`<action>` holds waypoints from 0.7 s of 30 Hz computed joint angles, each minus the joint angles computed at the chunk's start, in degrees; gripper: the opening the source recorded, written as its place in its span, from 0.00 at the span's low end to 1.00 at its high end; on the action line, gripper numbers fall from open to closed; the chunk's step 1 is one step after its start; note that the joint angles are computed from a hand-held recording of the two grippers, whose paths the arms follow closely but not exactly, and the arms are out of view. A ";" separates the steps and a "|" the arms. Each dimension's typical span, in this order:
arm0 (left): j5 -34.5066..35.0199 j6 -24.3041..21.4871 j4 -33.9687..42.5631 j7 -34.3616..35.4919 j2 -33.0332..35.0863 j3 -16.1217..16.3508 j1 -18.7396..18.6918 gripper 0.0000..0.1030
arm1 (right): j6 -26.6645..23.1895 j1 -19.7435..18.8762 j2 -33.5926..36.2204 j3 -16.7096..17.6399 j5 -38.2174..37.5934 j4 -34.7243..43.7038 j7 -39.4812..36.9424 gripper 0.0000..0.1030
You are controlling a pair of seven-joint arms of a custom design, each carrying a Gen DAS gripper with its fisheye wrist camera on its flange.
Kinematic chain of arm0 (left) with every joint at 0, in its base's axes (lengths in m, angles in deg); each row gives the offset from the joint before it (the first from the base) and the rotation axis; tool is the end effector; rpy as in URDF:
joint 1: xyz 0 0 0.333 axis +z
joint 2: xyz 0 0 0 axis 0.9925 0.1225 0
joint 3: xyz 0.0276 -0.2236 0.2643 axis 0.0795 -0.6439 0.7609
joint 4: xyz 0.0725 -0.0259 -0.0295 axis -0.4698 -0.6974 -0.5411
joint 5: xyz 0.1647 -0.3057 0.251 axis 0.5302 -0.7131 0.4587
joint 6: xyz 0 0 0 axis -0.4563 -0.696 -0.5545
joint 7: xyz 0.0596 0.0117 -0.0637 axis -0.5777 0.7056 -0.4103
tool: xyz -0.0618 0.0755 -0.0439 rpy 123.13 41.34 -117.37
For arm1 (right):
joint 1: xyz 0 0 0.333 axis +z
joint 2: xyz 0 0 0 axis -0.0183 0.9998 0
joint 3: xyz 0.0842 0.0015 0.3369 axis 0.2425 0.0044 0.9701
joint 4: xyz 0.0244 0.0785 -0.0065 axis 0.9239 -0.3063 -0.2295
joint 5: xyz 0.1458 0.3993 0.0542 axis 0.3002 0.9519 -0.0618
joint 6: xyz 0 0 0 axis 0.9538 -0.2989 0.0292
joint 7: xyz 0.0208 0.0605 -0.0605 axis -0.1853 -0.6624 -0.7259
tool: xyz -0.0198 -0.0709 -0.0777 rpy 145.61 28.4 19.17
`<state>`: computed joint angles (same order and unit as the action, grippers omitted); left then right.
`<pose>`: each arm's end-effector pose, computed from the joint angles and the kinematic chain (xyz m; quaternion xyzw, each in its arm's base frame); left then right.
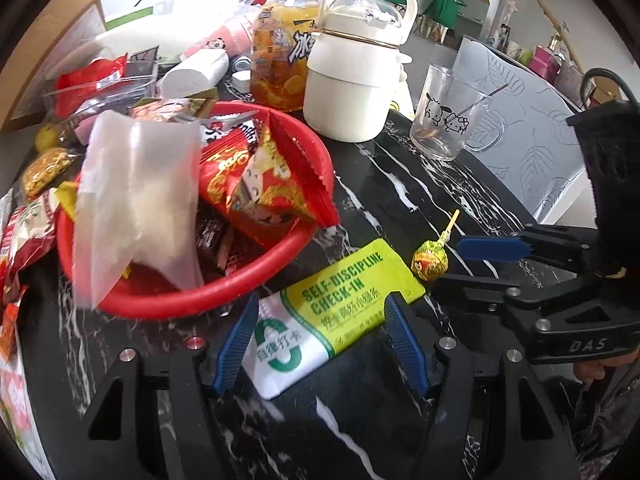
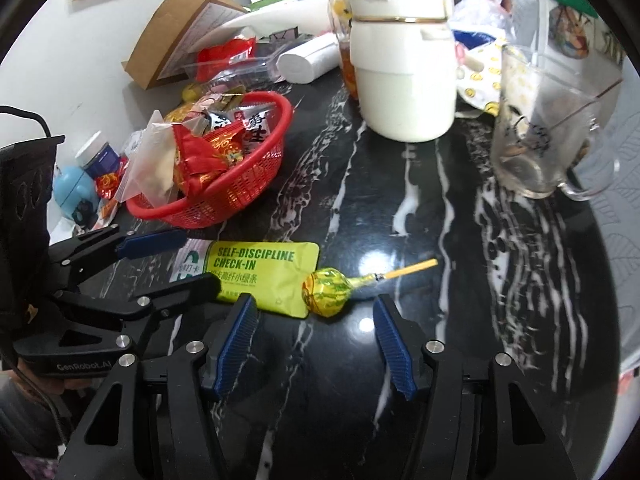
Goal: Organize snacks
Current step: 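Move both grippers back over the green check-in packet and yellow lollipop, then grasp the green check-in packet with the left gripper while the right grasps the yellow lollipop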
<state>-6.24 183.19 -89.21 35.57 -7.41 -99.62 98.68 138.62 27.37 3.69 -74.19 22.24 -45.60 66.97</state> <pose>0.6003 -0.2671 0.2669 -0.4183 0.8452 -0.3264 0.0650 0.5350 0.2398 0.2706 -0.6569 0.6863 -0.1137 0.2908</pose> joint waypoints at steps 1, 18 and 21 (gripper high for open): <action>0.23 -0.51 0.61 0.44 0.66 -0.44 0.35 0.62 | 0.05 -1.78 0.40 1.62 -0.32 0.39 0.06 0.52; -5.12 -8.06 5.33 8.94 0.78 5.55 -6.93 0.63 | 1.44 -13.95 1.47 11.37 -5.56 0.09 1.87 0.26; -7.01 -8.32 3.89 10.91 -0.62 5.70 -7.56 0.62 | 1.83 -13.71 0.86 11.12 -5.44 -0.91 2.03 0.26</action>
